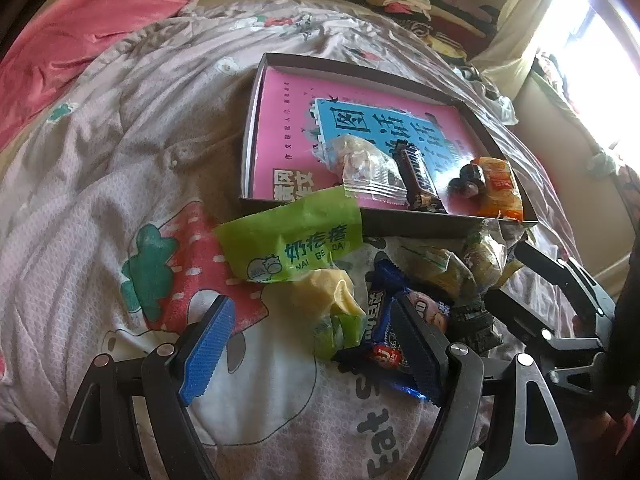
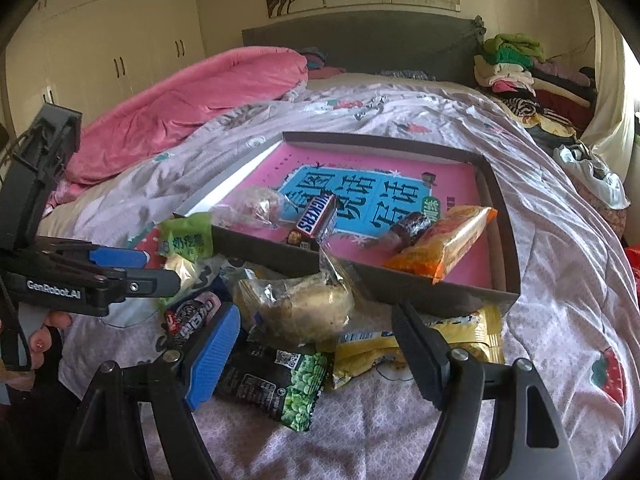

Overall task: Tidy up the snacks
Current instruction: 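Grasp the green Nai Hua Juan bag with the left tool while the right grasps a clear pastry bag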

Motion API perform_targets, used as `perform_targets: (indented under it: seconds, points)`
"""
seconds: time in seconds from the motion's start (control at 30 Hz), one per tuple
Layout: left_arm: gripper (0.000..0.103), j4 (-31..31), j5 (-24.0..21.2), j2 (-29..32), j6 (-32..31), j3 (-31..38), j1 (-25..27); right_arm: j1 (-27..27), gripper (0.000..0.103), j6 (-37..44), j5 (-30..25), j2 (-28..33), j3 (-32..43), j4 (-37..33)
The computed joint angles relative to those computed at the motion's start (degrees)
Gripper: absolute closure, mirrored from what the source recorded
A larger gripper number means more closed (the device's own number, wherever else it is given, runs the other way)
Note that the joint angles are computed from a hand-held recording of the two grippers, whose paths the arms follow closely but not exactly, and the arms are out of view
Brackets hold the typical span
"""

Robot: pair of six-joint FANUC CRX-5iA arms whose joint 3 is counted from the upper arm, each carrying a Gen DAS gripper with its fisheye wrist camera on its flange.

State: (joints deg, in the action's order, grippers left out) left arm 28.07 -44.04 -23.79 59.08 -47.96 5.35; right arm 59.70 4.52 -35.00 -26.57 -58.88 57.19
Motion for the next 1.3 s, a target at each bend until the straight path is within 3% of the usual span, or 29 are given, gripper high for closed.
perform_targets:
  seconds: [0.37,0.57,0.7,0.77,1.1,1.3]
  points:
    - [0.022,0.0,0.7,1.7,1.1,0.3,-0.2,-3.7,0.025,-0.9,4.1,2.9,0.1,1.8]
    - [0.022,0.8,1.4,3.0,1.3,0.2,-0.2,-7.8,0.027,-0.7,10.9,3.4,-0.4,2.2]
    - [0.022,3.4,1.9,3.9,0.5,-0.4,0.2,-10.2,0.040,2.0,16.4,3.0,-0.4,-0.9]
    - [0.023,4.6,2.1,4.2,-0.1,-0.7,0.3,-10.2,0.044,1.9,16.6,2.7,-0.7,-0.2]
    - [0.048,3.9,3.7,6.0,0.4,0.0,-1.8,-10.4,0.054,-0.2,17.1,0.1,-2.0,1.7]
    - [0.064,7.3,4.1,5.9,-3.0,-1.4,-1.2,-11.5,0.055,-3.0,18.2,-2.2,-3.5,5.0]
